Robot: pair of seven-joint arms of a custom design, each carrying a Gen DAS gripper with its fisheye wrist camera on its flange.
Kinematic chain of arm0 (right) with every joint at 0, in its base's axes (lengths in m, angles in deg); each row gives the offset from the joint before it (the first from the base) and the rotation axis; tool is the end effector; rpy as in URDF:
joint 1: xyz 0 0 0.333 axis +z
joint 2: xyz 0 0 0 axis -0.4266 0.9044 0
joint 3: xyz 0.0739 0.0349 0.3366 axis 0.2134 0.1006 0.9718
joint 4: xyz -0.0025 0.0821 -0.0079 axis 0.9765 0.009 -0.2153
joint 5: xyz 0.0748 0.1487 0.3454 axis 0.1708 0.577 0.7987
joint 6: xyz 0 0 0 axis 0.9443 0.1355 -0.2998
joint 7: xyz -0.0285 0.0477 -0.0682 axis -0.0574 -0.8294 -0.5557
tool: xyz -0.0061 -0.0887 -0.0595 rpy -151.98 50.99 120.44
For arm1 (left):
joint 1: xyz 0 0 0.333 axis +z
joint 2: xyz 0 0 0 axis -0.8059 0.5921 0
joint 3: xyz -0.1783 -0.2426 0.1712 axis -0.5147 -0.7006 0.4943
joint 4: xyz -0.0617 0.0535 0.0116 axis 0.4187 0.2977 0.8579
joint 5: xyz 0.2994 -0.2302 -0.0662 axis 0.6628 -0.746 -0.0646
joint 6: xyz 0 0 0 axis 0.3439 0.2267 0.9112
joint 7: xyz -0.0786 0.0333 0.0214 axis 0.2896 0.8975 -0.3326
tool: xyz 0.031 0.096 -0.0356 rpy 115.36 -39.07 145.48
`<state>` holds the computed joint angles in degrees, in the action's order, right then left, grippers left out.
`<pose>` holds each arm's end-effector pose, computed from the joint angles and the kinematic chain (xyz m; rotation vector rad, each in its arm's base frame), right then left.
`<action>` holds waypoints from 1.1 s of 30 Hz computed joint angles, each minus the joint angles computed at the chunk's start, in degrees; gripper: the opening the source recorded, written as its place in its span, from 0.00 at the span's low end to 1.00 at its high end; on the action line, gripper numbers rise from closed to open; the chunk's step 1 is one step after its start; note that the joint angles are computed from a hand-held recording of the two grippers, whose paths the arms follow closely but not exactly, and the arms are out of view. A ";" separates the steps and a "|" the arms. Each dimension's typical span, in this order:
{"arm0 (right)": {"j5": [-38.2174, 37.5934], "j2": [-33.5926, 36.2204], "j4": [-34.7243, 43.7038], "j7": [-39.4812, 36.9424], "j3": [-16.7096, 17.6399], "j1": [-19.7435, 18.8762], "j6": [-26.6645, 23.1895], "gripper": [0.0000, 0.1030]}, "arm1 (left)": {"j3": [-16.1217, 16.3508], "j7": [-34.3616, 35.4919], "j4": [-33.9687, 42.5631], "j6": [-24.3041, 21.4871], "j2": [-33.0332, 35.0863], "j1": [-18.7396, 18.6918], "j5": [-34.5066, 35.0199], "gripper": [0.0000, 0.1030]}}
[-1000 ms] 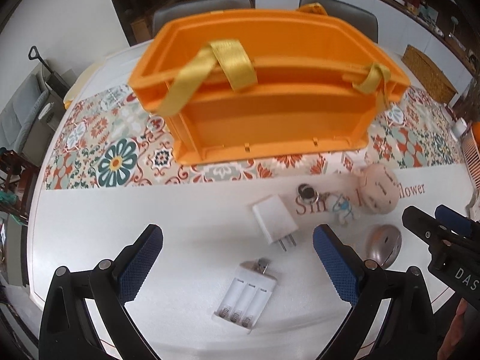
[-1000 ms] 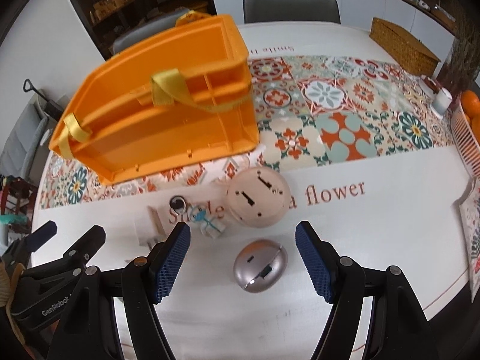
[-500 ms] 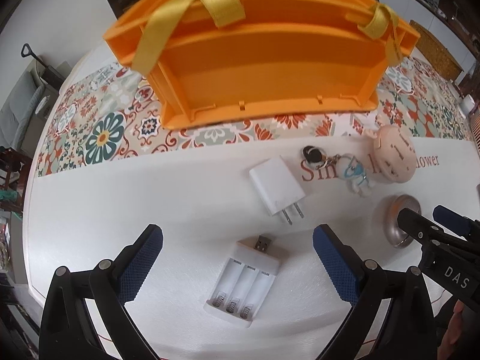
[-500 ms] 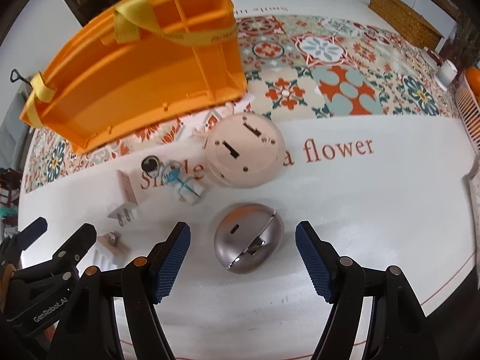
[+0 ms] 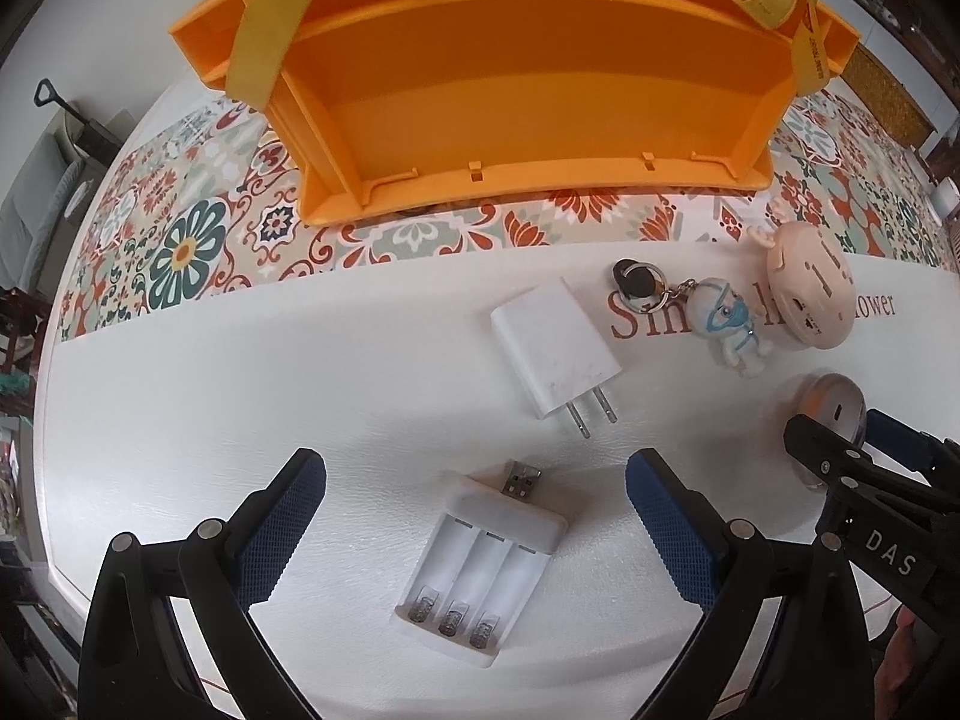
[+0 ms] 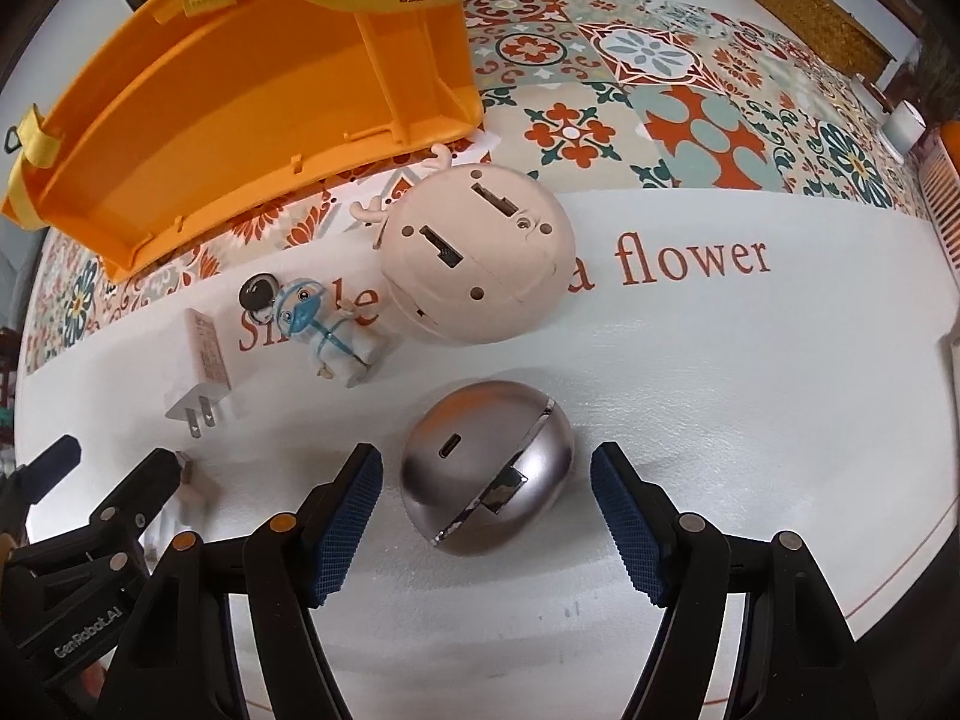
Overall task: Organize rigid objects
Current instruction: 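Move both tools back toward the remaining items on the table, then grasp the silver speaker with the right tool while the left tool grasps the white plug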
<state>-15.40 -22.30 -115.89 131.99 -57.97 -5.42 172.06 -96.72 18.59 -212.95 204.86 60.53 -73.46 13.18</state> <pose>0.4034 0.2160 0.3889 -1.8862 2.2166 -0.1884 0.4240 -0.3068 0.4019 -1.9300 2.1415 -0.2274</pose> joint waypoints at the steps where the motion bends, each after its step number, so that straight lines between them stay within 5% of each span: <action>1: -0.42 0.24 0.10 0.35 0.11 -0.10 -0.13 0.70 | -0.02 -0.08 0.04 -0.03 0.11 -0.03 0.09 0.99; 10: -1.63 1.95 -0.01 1.77 0.21 0.17 1.32 0.58 | 0.14 0.72 0.17 0.24 0.60 -0.06 -0.50 0.99; 33: 0.41 -2.38 -1.79 0.30 0.40 -0.63 4.18 0.58 | 0.73 0.81 -2.61 10.23 0.31 1.27 1.01 0.98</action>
